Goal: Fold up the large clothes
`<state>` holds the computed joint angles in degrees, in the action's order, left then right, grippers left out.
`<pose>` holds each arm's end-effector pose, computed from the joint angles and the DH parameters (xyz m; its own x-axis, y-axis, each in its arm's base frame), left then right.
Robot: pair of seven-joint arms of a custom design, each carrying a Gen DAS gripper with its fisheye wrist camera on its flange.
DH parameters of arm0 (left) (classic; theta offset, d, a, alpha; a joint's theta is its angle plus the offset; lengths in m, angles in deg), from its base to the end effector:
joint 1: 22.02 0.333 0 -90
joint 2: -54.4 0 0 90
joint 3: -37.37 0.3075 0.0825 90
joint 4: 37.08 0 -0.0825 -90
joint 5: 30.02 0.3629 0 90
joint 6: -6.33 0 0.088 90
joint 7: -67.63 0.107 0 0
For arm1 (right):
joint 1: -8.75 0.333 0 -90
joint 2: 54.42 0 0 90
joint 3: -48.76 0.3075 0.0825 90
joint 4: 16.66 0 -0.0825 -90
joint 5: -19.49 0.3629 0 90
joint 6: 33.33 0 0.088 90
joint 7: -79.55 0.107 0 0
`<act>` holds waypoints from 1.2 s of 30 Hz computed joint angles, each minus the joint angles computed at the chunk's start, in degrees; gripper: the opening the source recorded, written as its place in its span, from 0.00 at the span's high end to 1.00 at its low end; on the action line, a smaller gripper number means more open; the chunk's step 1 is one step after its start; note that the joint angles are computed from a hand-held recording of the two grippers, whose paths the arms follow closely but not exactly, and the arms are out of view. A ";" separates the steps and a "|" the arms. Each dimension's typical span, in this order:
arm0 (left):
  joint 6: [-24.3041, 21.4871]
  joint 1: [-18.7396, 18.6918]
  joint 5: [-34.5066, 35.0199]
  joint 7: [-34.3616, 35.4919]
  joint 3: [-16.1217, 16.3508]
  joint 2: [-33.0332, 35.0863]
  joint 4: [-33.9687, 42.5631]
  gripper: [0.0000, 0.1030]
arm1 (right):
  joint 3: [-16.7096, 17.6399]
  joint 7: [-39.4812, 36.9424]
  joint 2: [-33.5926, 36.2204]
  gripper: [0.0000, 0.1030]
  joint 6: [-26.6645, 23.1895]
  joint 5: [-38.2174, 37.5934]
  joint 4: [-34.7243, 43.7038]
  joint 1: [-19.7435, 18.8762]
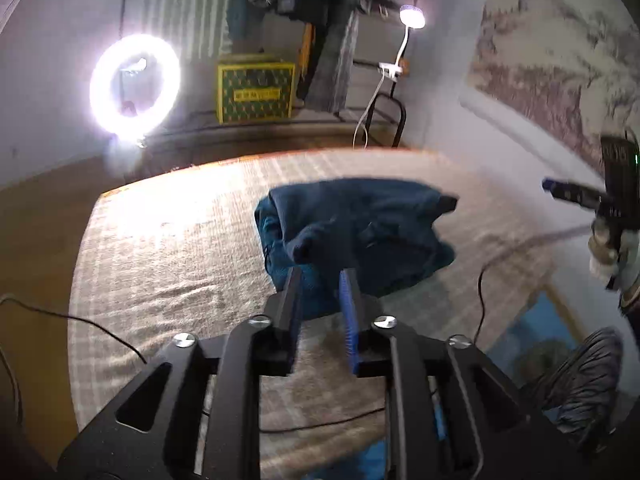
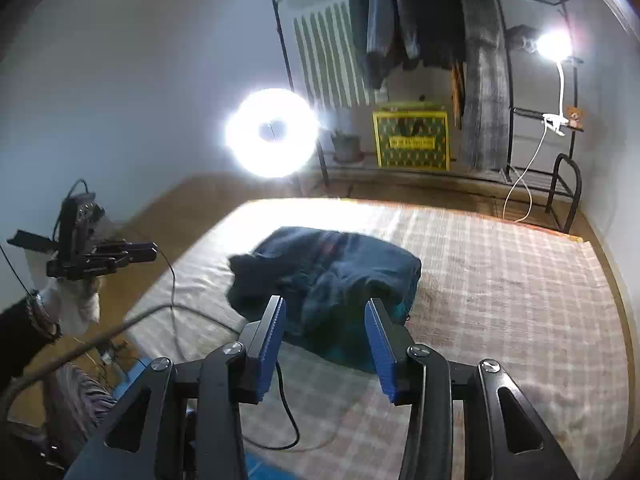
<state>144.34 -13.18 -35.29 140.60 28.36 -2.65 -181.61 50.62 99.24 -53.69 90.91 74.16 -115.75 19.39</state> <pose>0.2885 -0.0247 0.6632 0.2495 -0.9502 0.1867 -0.5939 -0.3024 -0.7456 0.5645 0.1576 0.6140 0.8897 -0.4450 -0.1020 -0.3298 -0.4720 -0.8176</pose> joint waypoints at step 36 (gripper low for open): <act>19.19 -13.25 -43.50 9.26 18.78 30.11 2.66 0.52 | 7.42 42.99 37.82 0.46 -8.97 -2.69 36.76 -1.69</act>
